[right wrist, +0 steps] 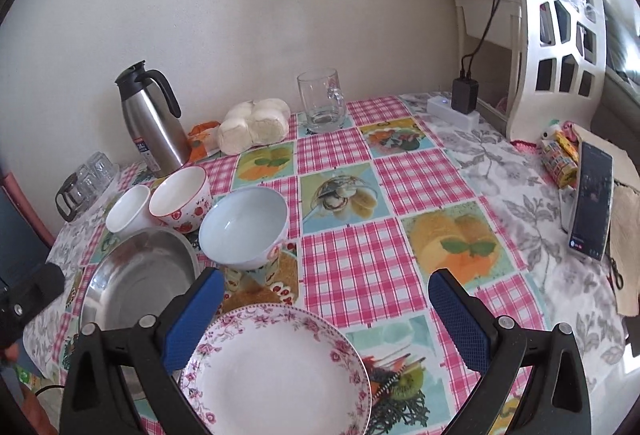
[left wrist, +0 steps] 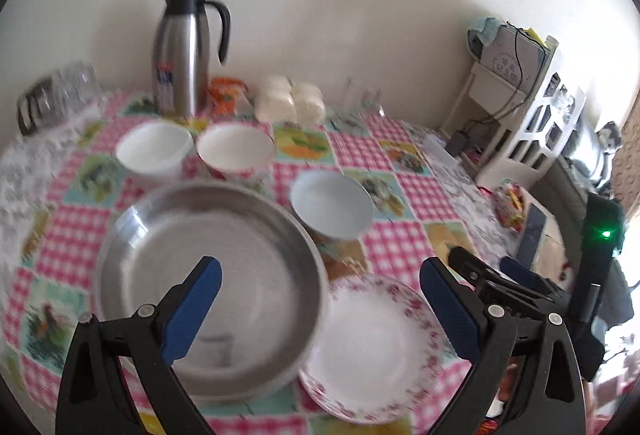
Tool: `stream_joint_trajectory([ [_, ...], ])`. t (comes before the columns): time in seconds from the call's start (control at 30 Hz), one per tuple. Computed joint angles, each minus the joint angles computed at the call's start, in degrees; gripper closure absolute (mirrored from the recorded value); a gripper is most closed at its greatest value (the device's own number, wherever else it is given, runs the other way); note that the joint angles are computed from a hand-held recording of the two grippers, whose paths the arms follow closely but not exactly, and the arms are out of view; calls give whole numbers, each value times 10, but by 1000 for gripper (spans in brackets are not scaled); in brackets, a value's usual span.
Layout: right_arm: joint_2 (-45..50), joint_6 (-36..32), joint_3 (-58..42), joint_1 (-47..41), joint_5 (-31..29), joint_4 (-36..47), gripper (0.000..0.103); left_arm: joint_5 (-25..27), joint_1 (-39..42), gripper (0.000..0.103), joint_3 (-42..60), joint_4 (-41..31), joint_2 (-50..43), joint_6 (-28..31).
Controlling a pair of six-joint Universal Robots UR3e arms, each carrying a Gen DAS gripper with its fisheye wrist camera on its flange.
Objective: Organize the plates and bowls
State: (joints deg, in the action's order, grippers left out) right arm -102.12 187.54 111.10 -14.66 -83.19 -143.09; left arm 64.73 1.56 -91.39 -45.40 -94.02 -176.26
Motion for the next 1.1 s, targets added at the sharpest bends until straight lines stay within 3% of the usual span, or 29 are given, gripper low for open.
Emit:
stream_joint_trajectory([
  [0.2, 0, -6, 4, 0, -9, 50, 0, 10, -20, 4, -10, -92, 4, 17],
  [0.43, 33, -11, -5, -6, 12, 136, 0, -25, -17, 4, 1, -228, -27, 14],
  [0.67, 42, 2, 6, -27, 25, 162, 1, -21, -14, 4, -18, -221, -28, -7],
  [0.8, 45, 5, 12, -38, 35, 167, 14, -9, -23, 4, -20, -215, -26, -3],
  [0.97, 51, -1, 12, -41, 38, 172, 19, -20, -27, 6, -22, -228, -39, -3],
  [1.1, 56, -6, 10, -39, 41, 177, 23, -5, -30, 15, -24, -221, -53, -21],
])
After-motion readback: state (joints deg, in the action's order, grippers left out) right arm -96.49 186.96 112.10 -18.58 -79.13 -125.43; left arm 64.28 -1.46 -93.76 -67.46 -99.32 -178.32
